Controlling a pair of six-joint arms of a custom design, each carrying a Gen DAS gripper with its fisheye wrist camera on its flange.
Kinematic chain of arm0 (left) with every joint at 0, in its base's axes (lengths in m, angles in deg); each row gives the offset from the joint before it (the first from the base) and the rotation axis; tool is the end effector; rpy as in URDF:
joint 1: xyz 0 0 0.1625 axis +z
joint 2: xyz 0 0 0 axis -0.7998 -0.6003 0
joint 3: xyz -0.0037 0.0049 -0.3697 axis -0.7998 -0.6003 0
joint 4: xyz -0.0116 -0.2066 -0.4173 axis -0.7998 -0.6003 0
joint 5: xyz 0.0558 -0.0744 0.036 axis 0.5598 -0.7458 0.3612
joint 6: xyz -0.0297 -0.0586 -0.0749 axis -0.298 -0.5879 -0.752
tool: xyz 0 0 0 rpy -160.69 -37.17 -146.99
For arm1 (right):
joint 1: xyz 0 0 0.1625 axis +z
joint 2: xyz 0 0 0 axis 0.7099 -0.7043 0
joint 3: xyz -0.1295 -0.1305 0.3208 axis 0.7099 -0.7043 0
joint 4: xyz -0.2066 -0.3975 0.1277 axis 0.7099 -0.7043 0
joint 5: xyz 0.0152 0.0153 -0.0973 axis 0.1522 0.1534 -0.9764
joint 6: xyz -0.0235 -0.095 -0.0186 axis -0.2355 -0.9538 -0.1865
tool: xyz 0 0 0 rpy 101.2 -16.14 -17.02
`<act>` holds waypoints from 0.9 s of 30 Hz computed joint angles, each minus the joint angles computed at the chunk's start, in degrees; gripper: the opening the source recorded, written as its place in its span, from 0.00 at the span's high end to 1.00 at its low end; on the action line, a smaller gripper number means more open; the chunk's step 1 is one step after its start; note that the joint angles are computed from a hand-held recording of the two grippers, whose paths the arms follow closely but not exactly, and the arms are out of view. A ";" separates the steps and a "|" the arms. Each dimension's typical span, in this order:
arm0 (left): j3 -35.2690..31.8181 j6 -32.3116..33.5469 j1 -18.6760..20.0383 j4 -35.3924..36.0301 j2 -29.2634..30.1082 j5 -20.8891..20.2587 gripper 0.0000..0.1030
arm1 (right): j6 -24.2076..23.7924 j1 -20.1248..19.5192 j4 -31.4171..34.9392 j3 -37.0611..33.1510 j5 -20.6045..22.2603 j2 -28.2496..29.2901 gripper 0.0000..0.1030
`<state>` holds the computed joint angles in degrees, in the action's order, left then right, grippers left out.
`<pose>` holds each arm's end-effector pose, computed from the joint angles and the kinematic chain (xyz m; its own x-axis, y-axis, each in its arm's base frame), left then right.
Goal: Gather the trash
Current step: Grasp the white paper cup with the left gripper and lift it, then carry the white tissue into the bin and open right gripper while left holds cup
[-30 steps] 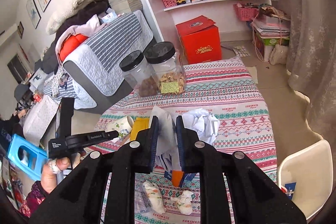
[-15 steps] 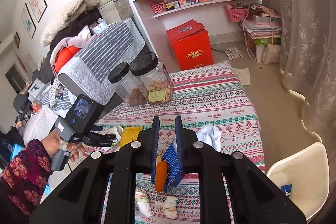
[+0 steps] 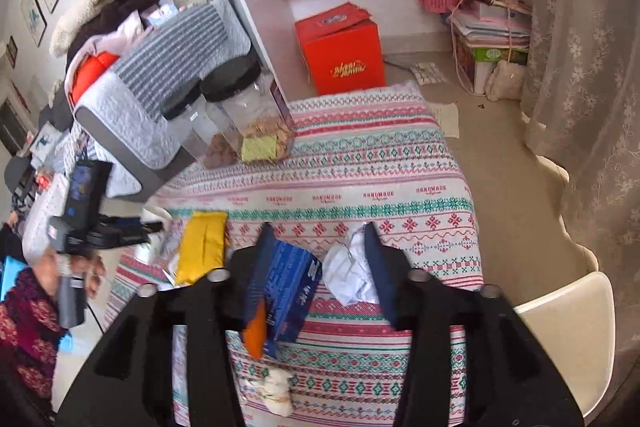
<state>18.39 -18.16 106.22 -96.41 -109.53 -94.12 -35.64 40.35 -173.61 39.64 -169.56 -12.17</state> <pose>-0.3420 -0.8042 0.0557 -0.6352 0.1079 -0.7648 0.3244 0.9359 -0.1374 0.0462 -0.6929 0.4319 -0.8536 -0.0350 0.5197 -0.3467 0.7829 -0.5166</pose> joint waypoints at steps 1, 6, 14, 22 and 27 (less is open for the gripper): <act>5.58 -0.35 -0.63 -5.07 -3.64 -1.17 0.55 | -0.91 -0.46 0.66 -0.82 -0.79 0.98 0.45; 27.00 -4.43 -5.04 -27.58 -17.40 -7.87 0.55 | 0.75 -3.50 7.64 -5.61 -0.13 4.91 0.41; 38.35 -4.09 -7.13 -48.57 -21.64 -16.07 0.55 | 2.52 -4.78 6.52 -5.97 -2.24 8.34 0.57; 35.90 -3.90 -6.63 -47.81 -18.97 -14.61 0.55 | 1.40 -3.82 1.13 -4.64 -3.19 8.04 0.86; 36.16 -5.61 -6.25 -49.32 -18.95 -12.77 0.55 | -1.07 -1.61 -3.87 -1.30 -2.62 5.60 0.86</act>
